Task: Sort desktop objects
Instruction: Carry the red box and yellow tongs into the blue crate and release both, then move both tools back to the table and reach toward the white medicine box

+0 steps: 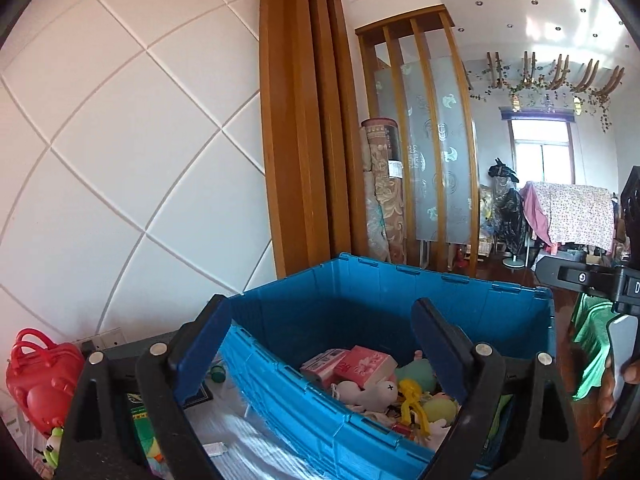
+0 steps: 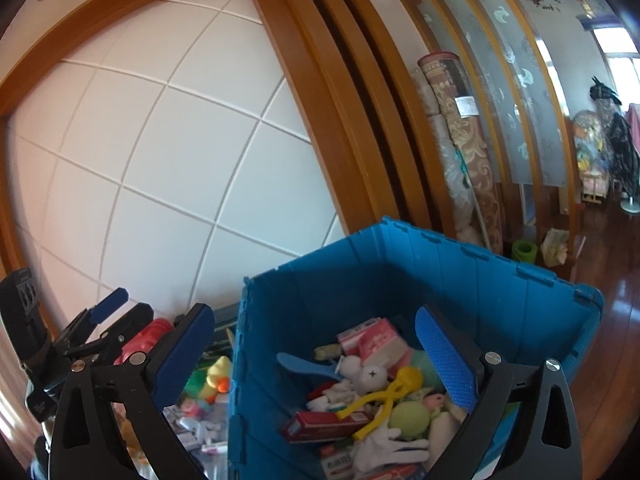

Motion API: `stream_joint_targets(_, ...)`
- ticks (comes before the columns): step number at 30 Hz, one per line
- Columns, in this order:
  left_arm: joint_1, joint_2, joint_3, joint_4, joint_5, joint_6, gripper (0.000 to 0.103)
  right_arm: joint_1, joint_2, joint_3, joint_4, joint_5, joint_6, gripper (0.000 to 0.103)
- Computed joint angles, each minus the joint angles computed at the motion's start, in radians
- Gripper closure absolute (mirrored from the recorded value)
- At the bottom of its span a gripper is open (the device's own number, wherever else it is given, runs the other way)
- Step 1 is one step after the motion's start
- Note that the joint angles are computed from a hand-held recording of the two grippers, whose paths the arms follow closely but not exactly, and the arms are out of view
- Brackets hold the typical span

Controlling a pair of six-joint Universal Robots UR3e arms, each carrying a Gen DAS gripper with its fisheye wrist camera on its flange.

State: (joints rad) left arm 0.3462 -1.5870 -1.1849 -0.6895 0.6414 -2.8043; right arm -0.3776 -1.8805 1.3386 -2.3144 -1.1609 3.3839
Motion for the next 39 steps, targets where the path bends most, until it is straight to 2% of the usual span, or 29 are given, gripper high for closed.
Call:
stream_joint_targets(3, 0.105, 0.062, -0.068, -0.004, -0.071, 0.022, 0.011, 0.07, 0.008, -0.01, -0.007, -0.054, 0.014, 0.0)
stream_joint_targets(9, 0.362, 0.19, -0.224, -0.059, -0.21, 0.137, 0.011, 0.319, 0.079, -0.07, -0.035, -0.27, 0.046, 0.0)
stream_joint_targets(15, 0.611, 0.265, -0.297, -0.311, -0.307, 0.447, 0.011, 0.61, 0.241, -0.194, -0.048, -0.505, 0.087, 0.0)
stream_joint_targets(16, 0.628, 0.256, -0.285, -0.34, -0.303, 0.479, 0.011, 0.655, 0.273, -0.222, -0.044, -0.544, 0.095, 0.0)
stream_joint_targets(18, 0.69, 0.262, -0.284, -0.456, -0.318, 0.604, 0.011, 0.734, 0.337, -0.277, -0.036, -0.604, 0.114, 0.0)
stream_joint_targets(24, 0.846, 0.23, -0.225, -0.828, -0.321, 0.963, 0.011, 0.896, 0.521, -0.454, 0.016, -0.707, 0.18, 0.0)
stream_joint_targets(27, 0.895, 0.185, -0.187, -0.924, -0.301, 1.071, 0.011, 0.952, 0.617, -0.543, 0.038, -0.731, 0.211, 0.0)
stream_joint_targets(30, 0.921, 0.14, -0.177, -0.923, -0.274, 1.11, 0.011, 0.99, 0.699, -0.609, 0.05, -0.733, 0.231, 0.0)
stream_joint_targets(33, 0.926, 0.113, -0.207, -0.848, -0.237, 1.099, 0.011, 1.009, 0.77, -0.653, 0.053, -0.711, 0.242, 0.0)
stream_joint_targets(39, 0.916, 0.082, -0.314, -0.685, -0.169, 1.092, 0.011, 0.986, 0.911, -0.763, 0.114, -0.596, 0.213, 0.0)
